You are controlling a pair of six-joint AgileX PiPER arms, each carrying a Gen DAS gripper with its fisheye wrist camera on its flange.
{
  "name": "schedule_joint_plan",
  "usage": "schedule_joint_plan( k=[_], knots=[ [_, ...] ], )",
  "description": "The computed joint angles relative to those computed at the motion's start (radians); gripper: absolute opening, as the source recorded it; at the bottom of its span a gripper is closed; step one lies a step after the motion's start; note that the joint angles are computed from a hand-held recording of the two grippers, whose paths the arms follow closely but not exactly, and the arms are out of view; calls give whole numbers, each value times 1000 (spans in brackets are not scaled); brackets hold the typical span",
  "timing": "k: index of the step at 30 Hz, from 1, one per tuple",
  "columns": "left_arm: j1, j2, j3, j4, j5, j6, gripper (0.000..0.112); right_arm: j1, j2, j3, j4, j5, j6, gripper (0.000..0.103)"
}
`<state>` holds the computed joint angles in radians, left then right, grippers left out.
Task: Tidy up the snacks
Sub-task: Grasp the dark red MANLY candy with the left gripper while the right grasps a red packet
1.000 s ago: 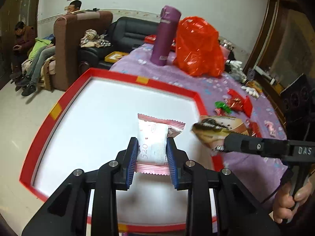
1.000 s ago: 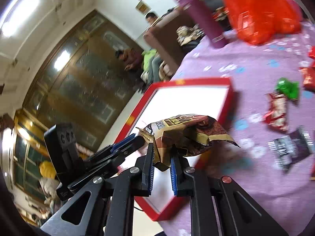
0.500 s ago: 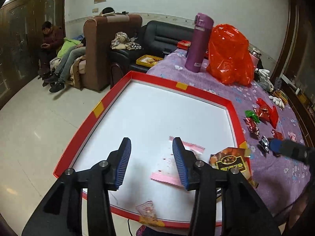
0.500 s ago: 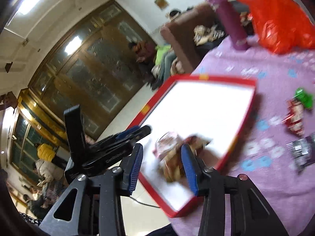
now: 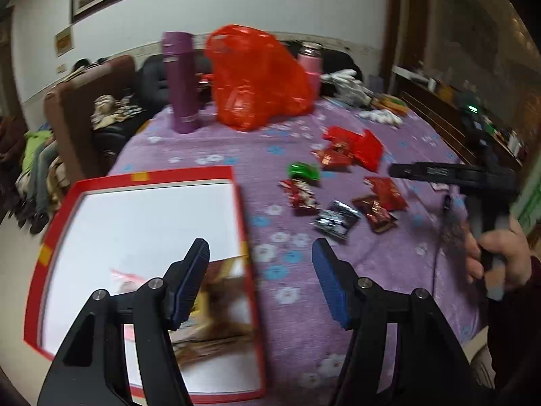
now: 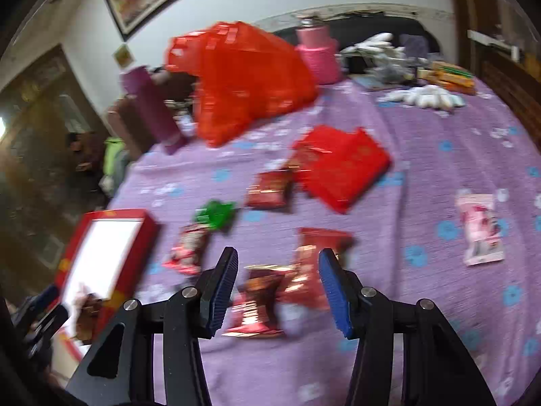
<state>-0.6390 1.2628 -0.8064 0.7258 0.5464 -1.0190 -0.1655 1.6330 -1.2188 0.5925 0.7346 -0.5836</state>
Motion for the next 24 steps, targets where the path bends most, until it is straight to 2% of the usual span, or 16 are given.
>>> schedule_joint_plan(
  k=[2,8,14,17,19,24],
  knots=[
    [-33,32,-28,-16,8,29,64,27,22,-2,-73,-41,52,52],
    [-73,121,-108,-73,25,166,66,72,87,-28,-217,-64,155,45],
    [-32,229,-227,-275,11,434,66,65,119,-48,-174,-48,74,44],
    [-20,279,-285,-355,19,538,66,29,153,-90,-100,12,-22,38],
    [-17,308,-310,-384,16,584,66,0,178,-124,-64,49,-56,30],
    [-1,399,-386,-455,31,646,66,-113,253,-172,153,188,-220,22]
  ],
)
